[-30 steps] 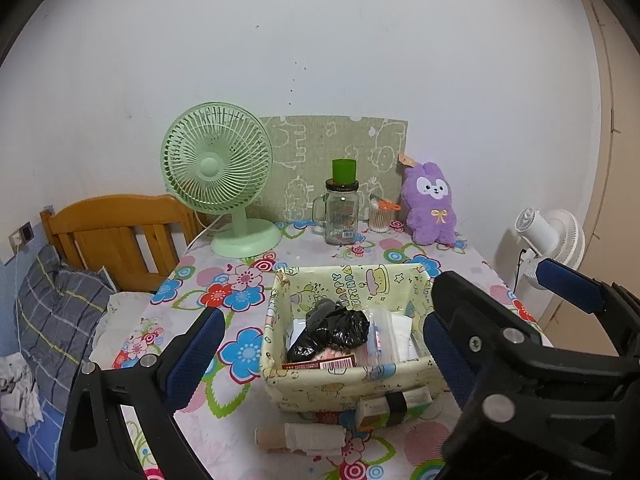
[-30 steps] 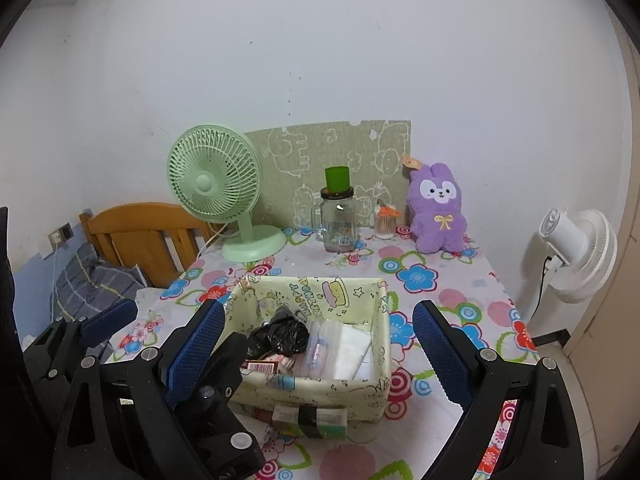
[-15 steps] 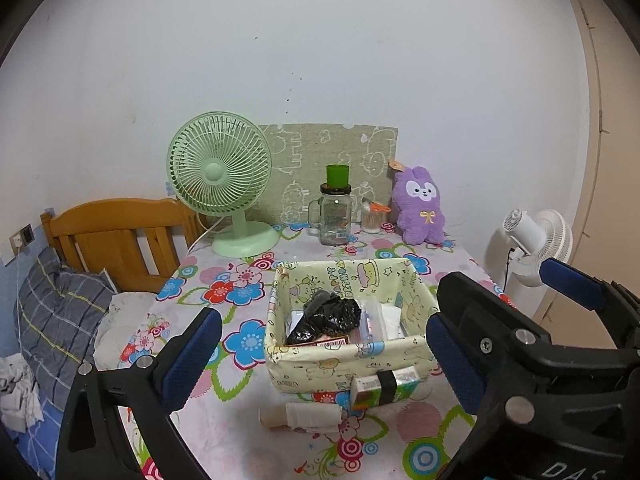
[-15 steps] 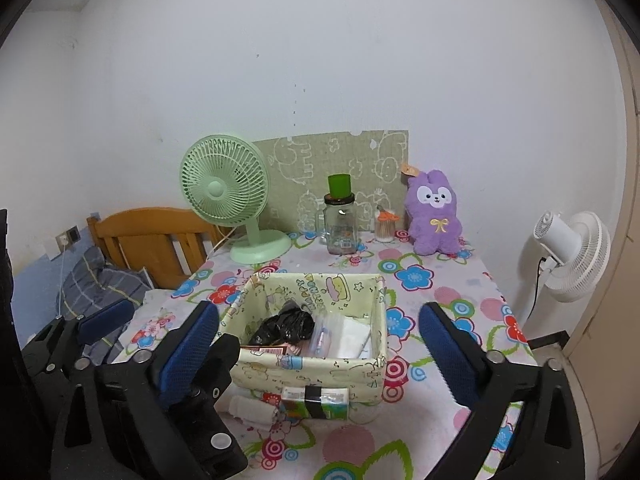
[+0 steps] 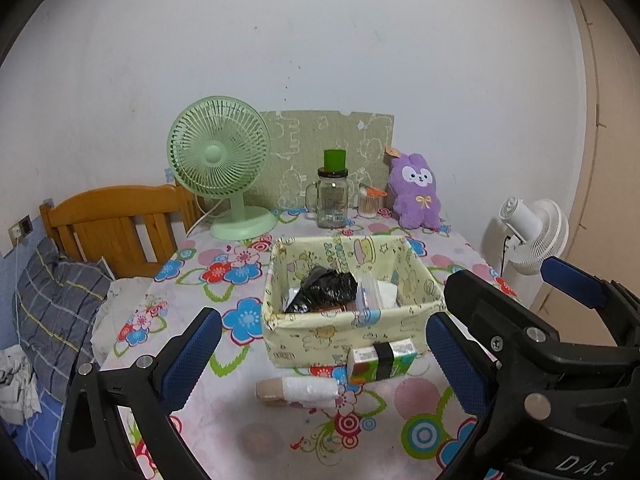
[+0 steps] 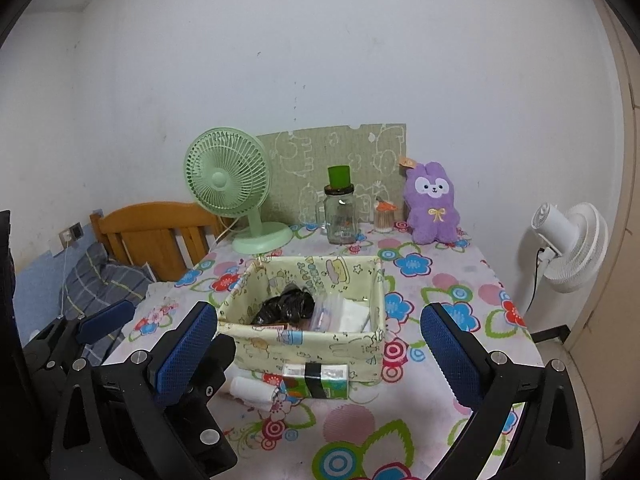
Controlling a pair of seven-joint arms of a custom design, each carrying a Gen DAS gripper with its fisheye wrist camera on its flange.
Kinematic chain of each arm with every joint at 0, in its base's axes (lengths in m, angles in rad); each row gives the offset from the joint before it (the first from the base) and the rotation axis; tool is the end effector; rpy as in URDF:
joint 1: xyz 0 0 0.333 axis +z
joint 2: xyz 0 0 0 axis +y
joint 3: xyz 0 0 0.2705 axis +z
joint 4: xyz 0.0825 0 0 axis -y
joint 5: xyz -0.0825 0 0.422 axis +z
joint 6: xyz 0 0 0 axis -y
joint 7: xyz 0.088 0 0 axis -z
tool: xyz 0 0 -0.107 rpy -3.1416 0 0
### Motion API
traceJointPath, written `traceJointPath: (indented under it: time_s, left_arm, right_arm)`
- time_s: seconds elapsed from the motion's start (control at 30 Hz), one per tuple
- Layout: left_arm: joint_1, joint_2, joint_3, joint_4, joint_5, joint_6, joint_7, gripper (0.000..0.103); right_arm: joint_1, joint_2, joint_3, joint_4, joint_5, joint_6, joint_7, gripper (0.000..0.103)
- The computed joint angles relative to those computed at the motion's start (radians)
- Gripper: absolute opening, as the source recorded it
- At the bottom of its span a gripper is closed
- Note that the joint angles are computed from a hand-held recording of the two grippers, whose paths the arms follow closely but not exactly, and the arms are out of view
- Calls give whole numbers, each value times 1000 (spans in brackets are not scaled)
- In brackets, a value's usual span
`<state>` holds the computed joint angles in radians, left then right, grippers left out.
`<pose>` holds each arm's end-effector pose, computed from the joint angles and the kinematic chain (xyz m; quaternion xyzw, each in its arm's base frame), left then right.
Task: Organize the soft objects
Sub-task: 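Withdraw both tools up and away from the fabric box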
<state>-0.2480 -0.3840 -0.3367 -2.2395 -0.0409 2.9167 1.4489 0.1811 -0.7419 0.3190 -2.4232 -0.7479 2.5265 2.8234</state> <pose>0.4455 -0.3149 0.5876 -0.4508 0.7401 -0.4322 0.2495 0.3864 0.2428 0.5966 -0.5070 0.6785 -0.3832 0.3685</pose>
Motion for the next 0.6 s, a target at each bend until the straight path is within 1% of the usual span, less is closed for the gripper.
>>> traceJointPath:
  time_s: [0.37, 0.53, 0.6]
  left_arm:
    - [-26, 1, 9, -40, -26, 13, 29, 103]
    - [-40, 8, 18, -55, -50, 10, 36, 103]
    - [-33, 13, 12, -57, -46, 6, 31, 103]
  right_arm:
    - [0, -22, 9, -57, 2, 24, 34, 103]
    - [10, -15, 1, -74, 13, 31, 35, 103]
    - [9, -9, 3, -78, 15, 28, 38, 103]
